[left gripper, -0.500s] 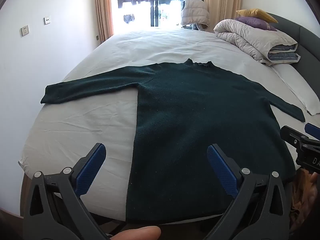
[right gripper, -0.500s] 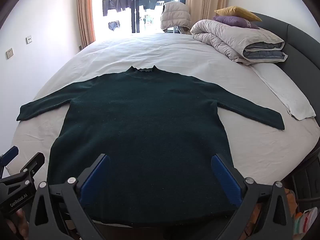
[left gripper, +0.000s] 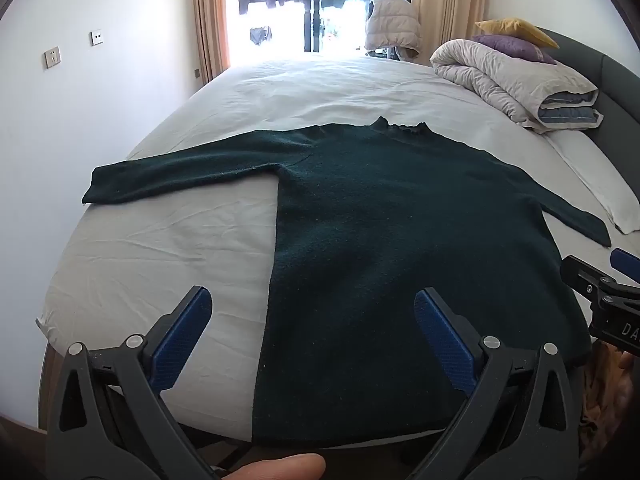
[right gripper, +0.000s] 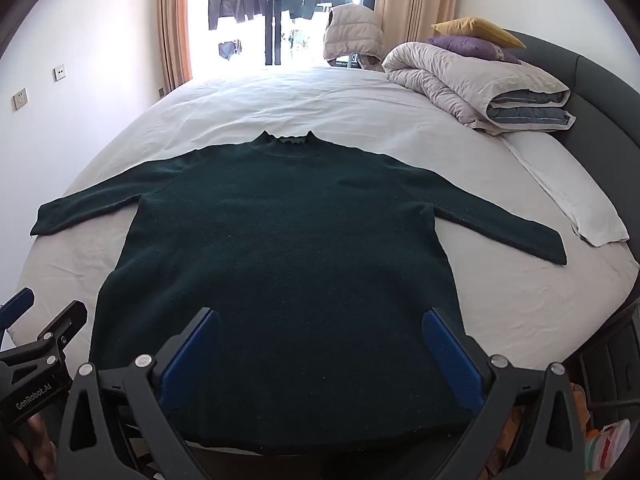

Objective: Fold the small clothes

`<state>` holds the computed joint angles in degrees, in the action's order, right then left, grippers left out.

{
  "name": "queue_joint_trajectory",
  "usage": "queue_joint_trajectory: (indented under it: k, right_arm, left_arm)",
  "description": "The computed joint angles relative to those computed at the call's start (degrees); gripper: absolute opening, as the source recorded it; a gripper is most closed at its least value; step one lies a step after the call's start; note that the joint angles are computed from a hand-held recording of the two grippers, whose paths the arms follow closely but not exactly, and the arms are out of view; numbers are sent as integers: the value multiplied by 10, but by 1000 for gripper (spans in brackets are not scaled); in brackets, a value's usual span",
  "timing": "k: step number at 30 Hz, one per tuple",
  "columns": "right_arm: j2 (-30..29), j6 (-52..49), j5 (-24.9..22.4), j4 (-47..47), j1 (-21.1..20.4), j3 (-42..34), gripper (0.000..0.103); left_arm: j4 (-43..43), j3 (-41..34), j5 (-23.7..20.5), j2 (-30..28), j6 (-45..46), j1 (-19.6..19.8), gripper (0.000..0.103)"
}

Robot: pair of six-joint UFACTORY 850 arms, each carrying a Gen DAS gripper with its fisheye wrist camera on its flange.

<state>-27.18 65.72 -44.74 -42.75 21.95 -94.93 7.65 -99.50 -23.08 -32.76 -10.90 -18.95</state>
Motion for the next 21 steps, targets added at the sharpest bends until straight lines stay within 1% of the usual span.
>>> queue_joint_trajectory:
  k: [21]
  right_arm:
    - [1, 3, 0, -4, 2, 5, 103]
  left_arm:
    - [-10, -8, -6, -4, 8, 1, 103]
